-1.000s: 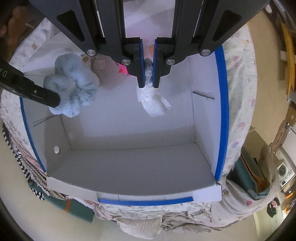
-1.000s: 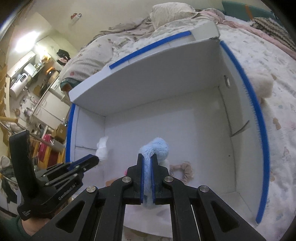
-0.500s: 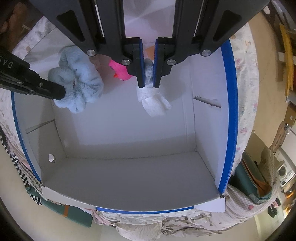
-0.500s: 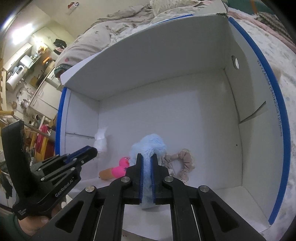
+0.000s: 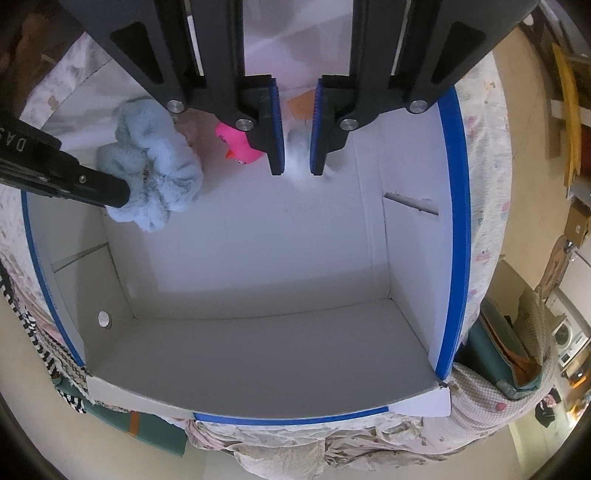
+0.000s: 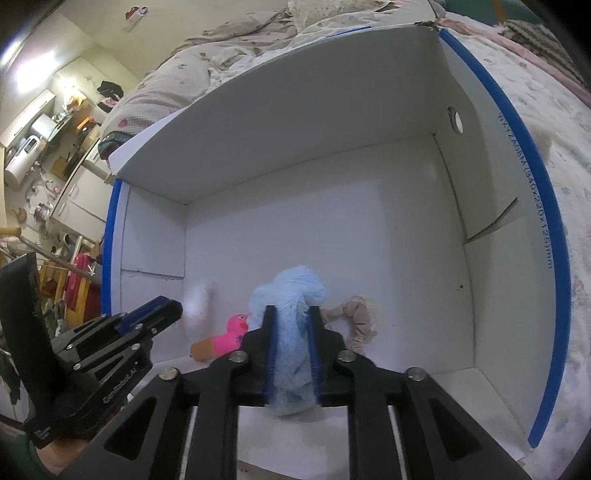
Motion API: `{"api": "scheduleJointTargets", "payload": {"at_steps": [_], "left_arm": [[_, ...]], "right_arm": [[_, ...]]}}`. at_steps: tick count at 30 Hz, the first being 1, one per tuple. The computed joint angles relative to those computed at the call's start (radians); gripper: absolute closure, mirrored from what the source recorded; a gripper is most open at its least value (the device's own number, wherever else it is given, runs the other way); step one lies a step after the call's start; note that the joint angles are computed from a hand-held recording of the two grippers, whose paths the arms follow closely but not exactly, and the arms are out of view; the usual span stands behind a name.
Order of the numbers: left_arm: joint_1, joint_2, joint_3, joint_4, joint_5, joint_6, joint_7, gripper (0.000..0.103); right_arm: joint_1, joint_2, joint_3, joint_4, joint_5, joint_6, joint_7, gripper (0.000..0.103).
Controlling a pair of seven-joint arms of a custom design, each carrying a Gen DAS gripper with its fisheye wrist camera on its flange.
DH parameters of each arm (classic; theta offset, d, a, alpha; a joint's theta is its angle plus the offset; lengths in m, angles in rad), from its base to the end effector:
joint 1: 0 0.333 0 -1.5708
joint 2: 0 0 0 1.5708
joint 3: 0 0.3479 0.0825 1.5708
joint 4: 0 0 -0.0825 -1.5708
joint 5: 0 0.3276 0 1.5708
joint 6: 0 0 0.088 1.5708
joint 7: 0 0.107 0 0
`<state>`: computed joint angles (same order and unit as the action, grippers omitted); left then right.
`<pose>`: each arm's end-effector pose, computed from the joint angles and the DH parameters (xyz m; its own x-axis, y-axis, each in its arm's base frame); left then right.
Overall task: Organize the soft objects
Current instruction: 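Open both grippers to drop the white cloth and blue toy in the box, then grasp the tan foam piece with the left gripper while the right grasps the cream lace scrunchie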
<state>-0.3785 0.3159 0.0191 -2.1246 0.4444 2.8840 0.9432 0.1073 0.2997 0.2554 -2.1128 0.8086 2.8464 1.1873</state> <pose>0.5357 -0.2287 0.3783 -0.1357 -0.9907 -0.0139 -0.8776 0.1267 -0.4623 0.5529 0.1579 0.3829 0.0743 -0.8990 -0.4317 -0.9257 0.0989 -0.3652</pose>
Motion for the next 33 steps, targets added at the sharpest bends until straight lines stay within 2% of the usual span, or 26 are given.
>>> {"api": "scheduleJointTargets", "payload": {"at_steps": [2,3,4,5,7,9,11,20,25,30,33], "left_arm": [[-0.013,-0.008,0.018,-0.005,0.022,0.005,-0.021,0.083],[-0.015,-0.014,0.024,-0.011,0.034,0.012,-0.032,0.080],[-0.014,-0.019,0.026,-0.016,0.041,0.020,-0.040,0.068],[-0.019,-0.023,0.032,-0.019,0.055,0.022,-0.054,0.051],[-0.039,-0.033,0.061,-0.025,0.109,0.031,-0.115,0.037],[-0.027,-0.041,0.055,-0.032,0.127,0.048,-0.135,0.037],[-0.017,-0.043,0.045,-0.031,0.134,0.042,-0.140,0.037],[0.002,-0.061,0.031,-0.037,0.198,0.025,-0.216,0.037],[0.008,-0.089,0.024,-0.055,0.261,0.023,-0.275,0.037],[0.033,-0.125,-0.001,-0.083,0.322,0.027,-0.337,0.037],[0.046,-0.149,-0.012,-0.100,0.392,0.016,-0.398,0.037]], "right_arm": [[0.008,0.001,-0.010,-0.001,-0.018,0.005,0.023,0.065],[0.012,0.002,-0.014,-0.002,-0.029,0.008,0.040,0.042],[0.008,0.001,-0.010,-0.003,-0.024,0.012,0.044,0.028],[-0.003,0.000,0.004,-0.005,0.003,0.027,0.031,0.027],[-0.001,-0.003,0.004,-0.010,0.006,0.053,0.037,0.026],[0.016,-0.003,-0.017,-0.014,-0.047,0.071,0.085,0.024],[0.005,-0.001,-0.005,-0.016,-0.055,0.086,0.100,0.020],[-0.027,-0.018,0.038,-0.038,-0.065,0.101,0.095,0.020],[-0.035,-0.037,0.057,-0.052,-0.019,0.115,0.065,0.020],[-0.020,-0.075,0.048,-0.090,0.042,0.109,0.034,0.020],[-0.021,-0.098,0.052,-0.104,0.154,0.090,-0.038,0.020]]}}
